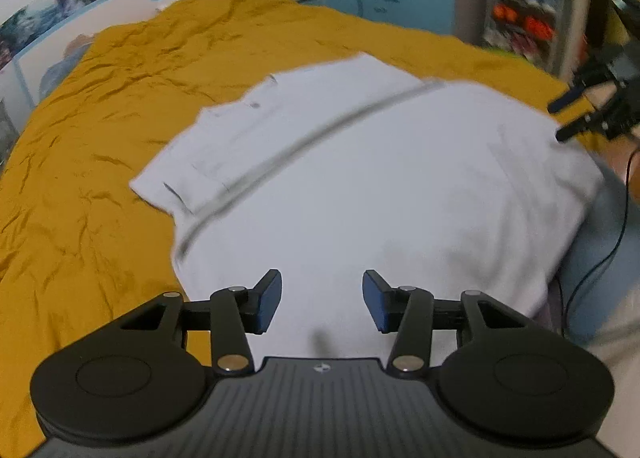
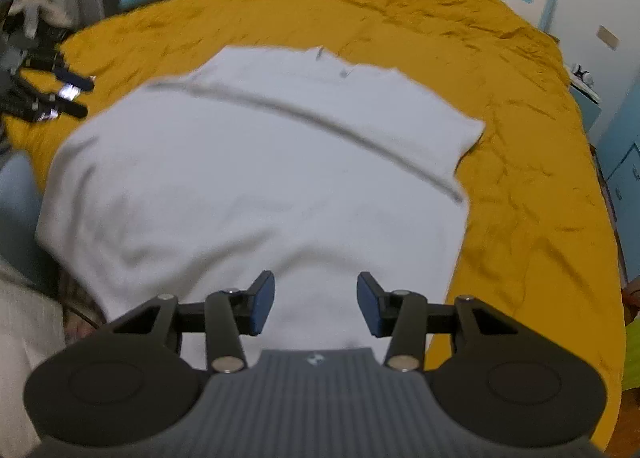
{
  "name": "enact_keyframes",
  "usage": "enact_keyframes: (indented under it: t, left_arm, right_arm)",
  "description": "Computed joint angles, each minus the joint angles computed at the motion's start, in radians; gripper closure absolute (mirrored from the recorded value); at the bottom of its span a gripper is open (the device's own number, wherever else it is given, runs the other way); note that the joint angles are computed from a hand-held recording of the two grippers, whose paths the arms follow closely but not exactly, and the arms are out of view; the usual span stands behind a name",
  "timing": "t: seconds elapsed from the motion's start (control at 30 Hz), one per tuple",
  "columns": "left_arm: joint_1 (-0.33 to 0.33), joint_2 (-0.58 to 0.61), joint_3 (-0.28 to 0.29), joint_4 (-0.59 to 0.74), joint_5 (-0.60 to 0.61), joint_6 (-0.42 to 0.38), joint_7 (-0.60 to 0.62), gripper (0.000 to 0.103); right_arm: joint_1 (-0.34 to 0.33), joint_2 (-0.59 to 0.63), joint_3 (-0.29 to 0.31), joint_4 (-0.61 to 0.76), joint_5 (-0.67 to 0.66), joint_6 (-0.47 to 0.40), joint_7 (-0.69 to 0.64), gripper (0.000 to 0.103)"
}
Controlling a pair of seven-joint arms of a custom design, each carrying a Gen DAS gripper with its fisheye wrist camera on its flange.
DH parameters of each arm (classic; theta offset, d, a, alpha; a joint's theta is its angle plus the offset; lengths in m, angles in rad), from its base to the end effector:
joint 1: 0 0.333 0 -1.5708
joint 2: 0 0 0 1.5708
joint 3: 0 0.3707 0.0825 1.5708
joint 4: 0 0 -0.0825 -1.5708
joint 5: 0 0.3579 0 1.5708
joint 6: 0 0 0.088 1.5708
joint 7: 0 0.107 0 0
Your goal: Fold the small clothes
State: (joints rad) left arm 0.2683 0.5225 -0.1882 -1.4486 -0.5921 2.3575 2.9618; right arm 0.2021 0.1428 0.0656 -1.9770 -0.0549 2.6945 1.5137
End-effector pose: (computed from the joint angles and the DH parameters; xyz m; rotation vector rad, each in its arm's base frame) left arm 0.7349 0.0847 0.4914 -0.8540 2.5366 -0.8319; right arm 0.5929 0.1622 0.5300 -2.1932 1.5117 -0.5256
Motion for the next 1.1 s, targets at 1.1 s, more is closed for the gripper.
enact_keyframes:
  t: [1.1]
  left_arm:
    - [0.341, -0.015, -0.555, -0.662, -0.173, 0.981, 0.892, 0.05]
  right_arm:
    - [0.051, -0.046, 0.012, -0.179, -0.117, 0.006, 0.0, 0.037]
